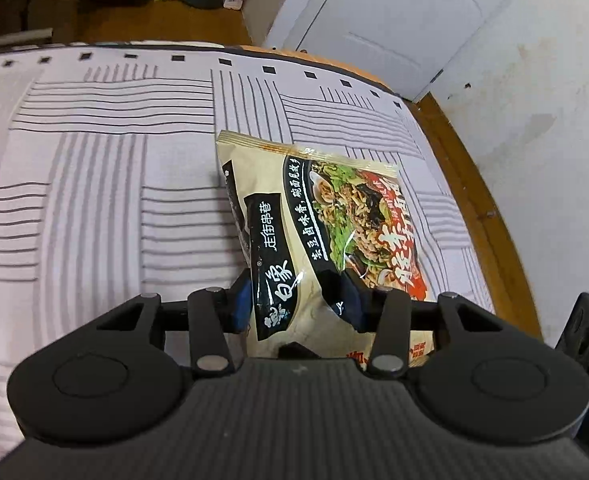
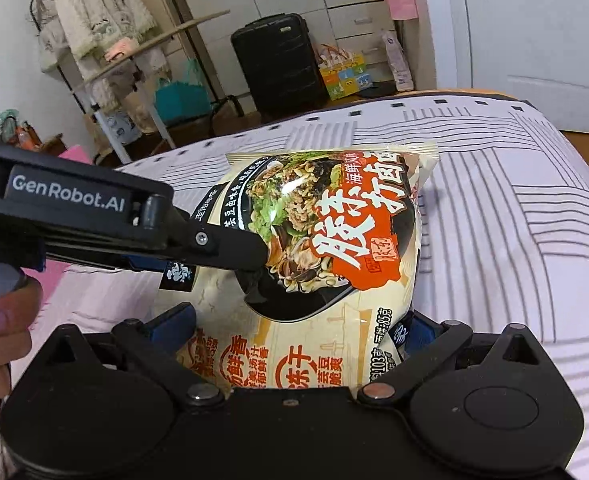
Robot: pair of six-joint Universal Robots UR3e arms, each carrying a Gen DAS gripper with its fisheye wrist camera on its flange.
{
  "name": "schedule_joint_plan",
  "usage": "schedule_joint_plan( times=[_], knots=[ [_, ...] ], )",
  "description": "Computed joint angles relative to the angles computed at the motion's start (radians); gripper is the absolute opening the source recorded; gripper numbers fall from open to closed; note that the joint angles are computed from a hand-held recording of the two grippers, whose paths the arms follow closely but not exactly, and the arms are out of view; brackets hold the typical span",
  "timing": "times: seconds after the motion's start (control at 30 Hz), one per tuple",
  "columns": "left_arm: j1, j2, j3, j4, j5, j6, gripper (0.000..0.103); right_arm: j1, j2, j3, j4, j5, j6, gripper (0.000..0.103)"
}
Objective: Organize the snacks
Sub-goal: 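Lift the noodle bag with the left gripper and carry it over the pink box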
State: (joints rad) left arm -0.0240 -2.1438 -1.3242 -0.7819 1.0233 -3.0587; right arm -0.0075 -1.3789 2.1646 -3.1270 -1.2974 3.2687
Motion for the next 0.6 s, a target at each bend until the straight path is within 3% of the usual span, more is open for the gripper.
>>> schedule_joint_plan(
  times=[0.2,0.4,0.6],
  knots=[
    [0.048,0.174,-0.107,-0.123,0.025,0.081,0.044,0.062,-0.070,0.112,-0.112,-0.007,0.082,0.103],
    [0.153,0.381,-0.226,-0.280,-0.002,0.181,0.045,0.155,-0.182,0.068,0.050,-0.053,0.083,0.103],
    [0.269,0.595,-0.365,-0.329,-0.019,0.236,0.045,0.247,-0.192,-0.054,0.177,-0.078,0.114,0.103]
  ],
)
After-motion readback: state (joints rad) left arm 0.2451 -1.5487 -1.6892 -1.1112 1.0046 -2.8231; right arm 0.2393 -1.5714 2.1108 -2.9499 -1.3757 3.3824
